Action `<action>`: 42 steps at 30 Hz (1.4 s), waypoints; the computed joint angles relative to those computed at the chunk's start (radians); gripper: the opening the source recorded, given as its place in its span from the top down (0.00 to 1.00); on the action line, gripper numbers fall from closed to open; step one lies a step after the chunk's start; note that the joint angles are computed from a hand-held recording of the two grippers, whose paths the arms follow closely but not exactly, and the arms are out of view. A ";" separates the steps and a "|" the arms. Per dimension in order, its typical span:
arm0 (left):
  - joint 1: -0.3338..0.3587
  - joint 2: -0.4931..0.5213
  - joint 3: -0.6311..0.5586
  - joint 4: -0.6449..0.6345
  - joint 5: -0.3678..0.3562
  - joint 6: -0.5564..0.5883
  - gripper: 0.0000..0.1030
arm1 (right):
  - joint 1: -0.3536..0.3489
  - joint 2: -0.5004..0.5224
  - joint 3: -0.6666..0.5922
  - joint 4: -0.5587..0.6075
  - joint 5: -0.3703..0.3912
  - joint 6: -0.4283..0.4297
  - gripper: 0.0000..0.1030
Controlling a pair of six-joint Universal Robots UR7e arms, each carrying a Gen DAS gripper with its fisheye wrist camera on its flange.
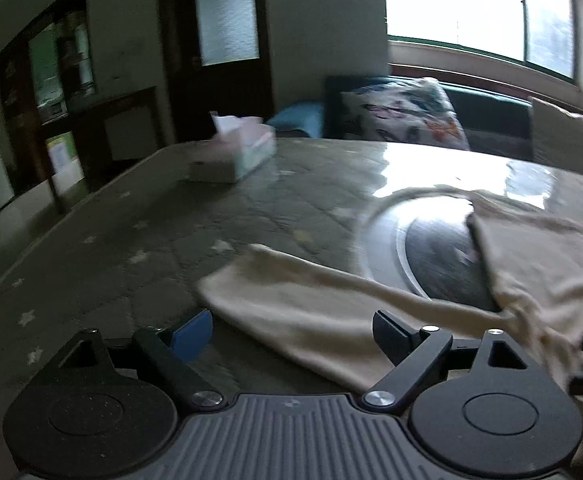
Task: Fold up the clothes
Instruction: 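Grasp the other sleeve with the left gripper and fold it across the body, then lay the sleeve on the shirt body and open the left gripper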
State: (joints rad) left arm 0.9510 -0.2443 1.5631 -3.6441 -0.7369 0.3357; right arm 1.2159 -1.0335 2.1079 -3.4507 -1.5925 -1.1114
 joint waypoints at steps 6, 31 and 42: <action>0.037 -0.005 -0.052 0.047 0.019 -0.034 0.27 | 0.002 0.007 -0.014 0.047 0.013 0.003 0.66; 0.006 -0.046 -0.017 -0.034 -0.106 -0.031 0.95 | -0.005 -0.036 0.033 0.000 0.064 0.030 0.65; -0.131 -0.079 0.097 -0.053 -0.370 -0.009 0.96 | -0.090 -0.149 0.141 -0.115 0.099 0.088 0.65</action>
